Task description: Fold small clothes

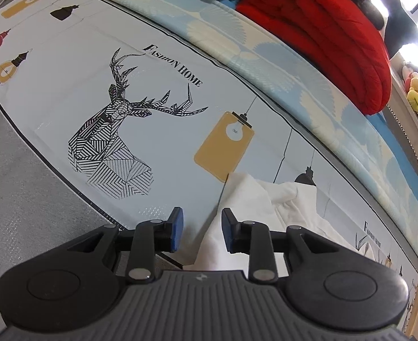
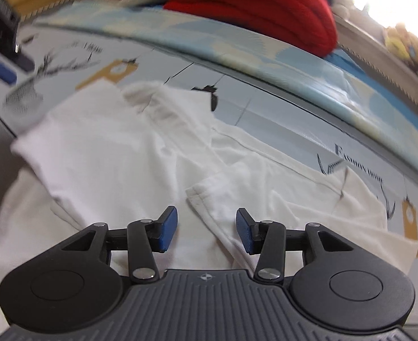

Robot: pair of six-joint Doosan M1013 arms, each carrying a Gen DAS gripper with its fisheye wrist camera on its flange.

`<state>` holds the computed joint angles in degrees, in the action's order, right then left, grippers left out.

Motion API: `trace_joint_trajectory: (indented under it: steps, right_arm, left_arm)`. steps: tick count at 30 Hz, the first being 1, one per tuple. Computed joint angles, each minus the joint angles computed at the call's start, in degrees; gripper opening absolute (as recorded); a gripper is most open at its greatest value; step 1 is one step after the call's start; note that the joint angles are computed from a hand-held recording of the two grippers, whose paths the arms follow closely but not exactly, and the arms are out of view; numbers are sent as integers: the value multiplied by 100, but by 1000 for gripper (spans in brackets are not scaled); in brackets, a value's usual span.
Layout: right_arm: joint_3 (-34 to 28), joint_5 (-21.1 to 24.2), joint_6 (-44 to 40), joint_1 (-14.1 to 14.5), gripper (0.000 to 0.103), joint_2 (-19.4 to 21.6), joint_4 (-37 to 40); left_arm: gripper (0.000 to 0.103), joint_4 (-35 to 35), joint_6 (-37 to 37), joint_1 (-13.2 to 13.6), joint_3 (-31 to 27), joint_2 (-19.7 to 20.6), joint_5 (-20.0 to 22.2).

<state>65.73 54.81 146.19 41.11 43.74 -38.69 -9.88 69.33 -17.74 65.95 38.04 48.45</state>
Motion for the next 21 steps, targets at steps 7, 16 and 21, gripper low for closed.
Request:
trace_joint_trajectory:
  steps: [7, 16, 21]
  right_arm:
    - [-75, 186, 51, 27, 11, 58, -358]
    - [982, 203, 3957, -97, 4, -892, -1145]
    - [1594, 653, 5327, -179, 4, -1324, -503]
  left_arm:
    - [33, 71, -23, 27, -71, 50, 68]
    - [33, -37, 94, -36, -72, 43, 50]
    - [33, -67, 69, -45, -64, 31, 3]
